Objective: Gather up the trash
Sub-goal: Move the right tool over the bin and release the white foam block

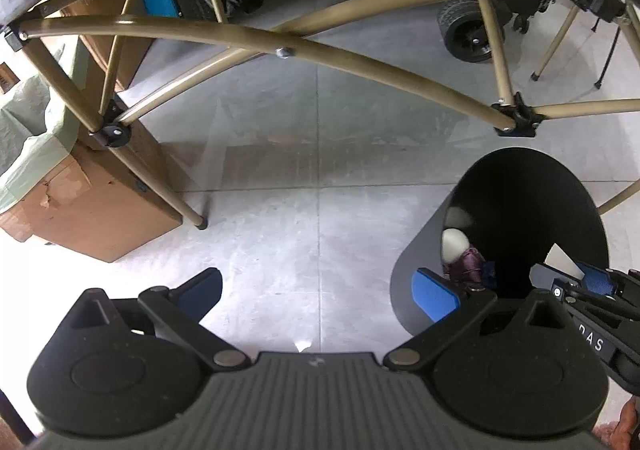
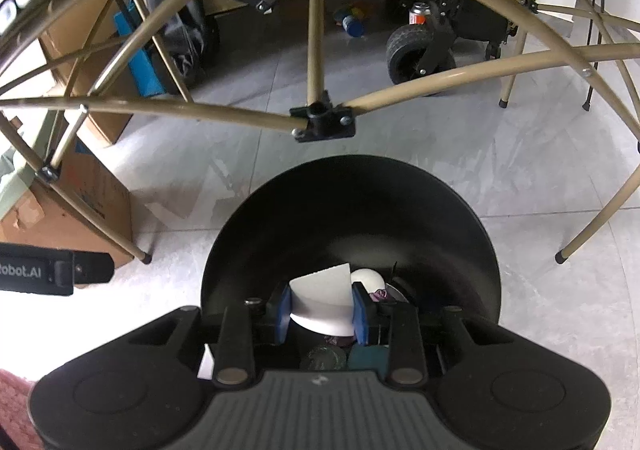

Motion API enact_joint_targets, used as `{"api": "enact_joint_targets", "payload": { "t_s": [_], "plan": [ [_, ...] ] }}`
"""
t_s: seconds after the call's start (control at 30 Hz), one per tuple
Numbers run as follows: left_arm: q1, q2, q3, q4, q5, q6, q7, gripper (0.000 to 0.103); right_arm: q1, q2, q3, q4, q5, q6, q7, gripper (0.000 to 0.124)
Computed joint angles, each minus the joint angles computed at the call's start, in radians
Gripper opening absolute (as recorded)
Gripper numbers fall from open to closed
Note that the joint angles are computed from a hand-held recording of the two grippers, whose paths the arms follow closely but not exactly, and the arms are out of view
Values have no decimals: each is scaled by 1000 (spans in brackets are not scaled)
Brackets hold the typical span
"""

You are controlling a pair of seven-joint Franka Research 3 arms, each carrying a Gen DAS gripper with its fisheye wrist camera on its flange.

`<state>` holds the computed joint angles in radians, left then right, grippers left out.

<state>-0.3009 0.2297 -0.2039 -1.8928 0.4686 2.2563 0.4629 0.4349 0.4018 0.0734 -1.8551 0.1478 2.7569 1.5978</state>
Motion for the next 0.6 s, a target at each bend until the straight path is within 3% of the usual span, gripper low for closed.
{"api": "enact_joint_targets", "payload": {
  "t_s": [0.43,0.6],
  "plan": [
    [-4,14,2,11,4,-17,6,103,17,23,-20,26,-56,-32,33,38],
    [-6,14,1,14,5,-19,7,103,25,21,-33,24,-77,-34,53,75]
  ]
}}
